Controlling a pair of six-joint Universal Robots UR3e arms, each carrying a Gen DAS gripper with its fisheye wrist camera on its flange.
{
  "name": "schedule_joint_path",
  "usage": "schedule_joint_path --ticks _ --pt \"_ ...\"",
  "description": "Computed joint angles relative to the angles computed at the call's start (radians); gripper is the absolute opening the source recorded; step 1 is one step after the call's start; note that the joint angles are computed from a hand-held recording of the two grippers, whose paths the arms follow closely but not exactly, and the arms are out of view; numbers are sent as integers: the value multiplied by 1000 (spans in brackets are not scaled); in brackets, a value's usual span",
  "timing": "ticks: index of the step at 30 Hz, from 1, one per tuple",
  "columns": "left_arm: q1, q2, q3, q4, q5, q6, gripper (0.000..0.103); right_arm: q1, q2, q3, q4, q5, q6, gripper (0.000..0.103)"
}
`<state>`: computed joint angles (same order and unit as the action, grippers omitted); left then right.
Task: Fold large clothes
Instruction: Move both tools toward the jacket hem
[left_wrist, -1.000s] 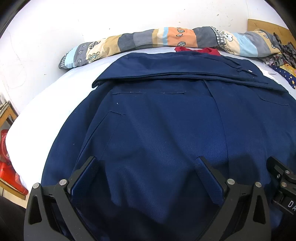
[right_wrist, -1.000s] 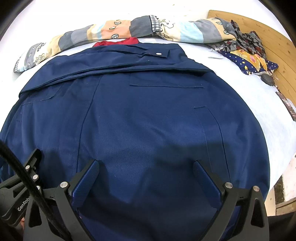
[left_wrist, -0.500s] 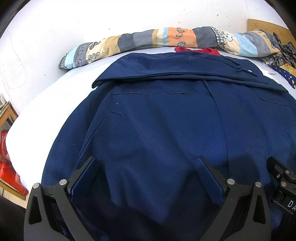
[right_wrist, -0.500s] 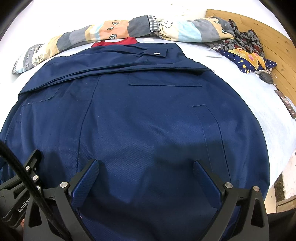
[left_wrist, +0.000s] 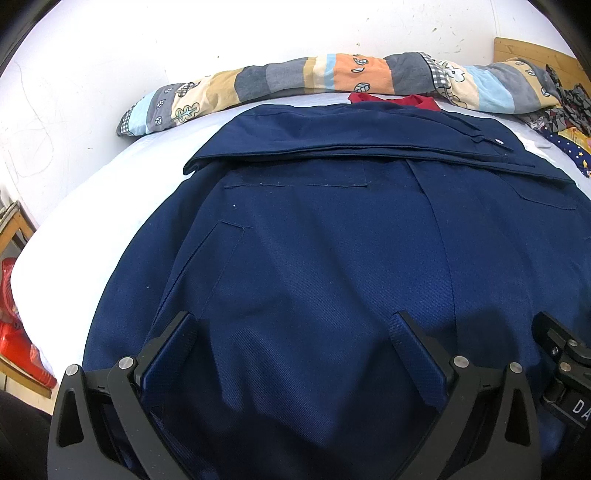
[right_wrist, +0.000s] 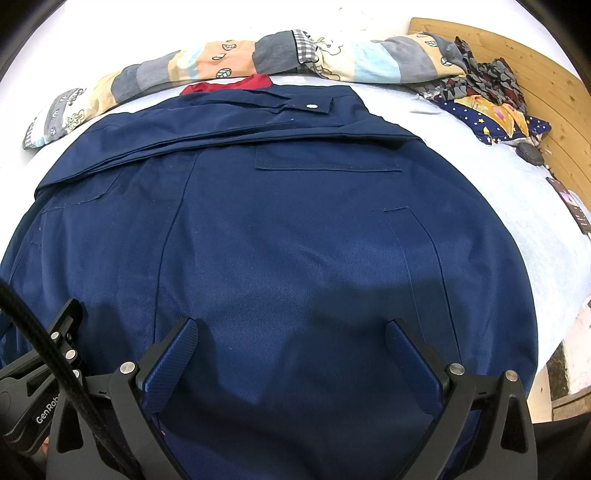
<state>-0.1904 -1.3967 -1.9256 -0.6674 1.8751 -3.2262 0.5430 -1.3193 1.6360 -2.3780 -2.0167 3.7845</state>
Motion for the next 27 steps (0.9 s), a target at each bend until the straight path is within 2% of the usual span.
schedule_joint_path --ticks 8,16,21,24,27 --pt "13 19 18 -61 -26 15 103 -8 -23 6 22 31 -3 103" --pt "104 138 42 -241 -150 128 103 -16 -92 41 76 99 -9 102" --pt "306 290 22 -406 -267 192 103 -52 -255 152 79 60 43 101" --pt "490 383 20 -550 -340 240 103 -157 -434 290 85 142 74 101" --pt "721 484 43 -769 -476 345 103 -231 -567 388 130 207 83 101"
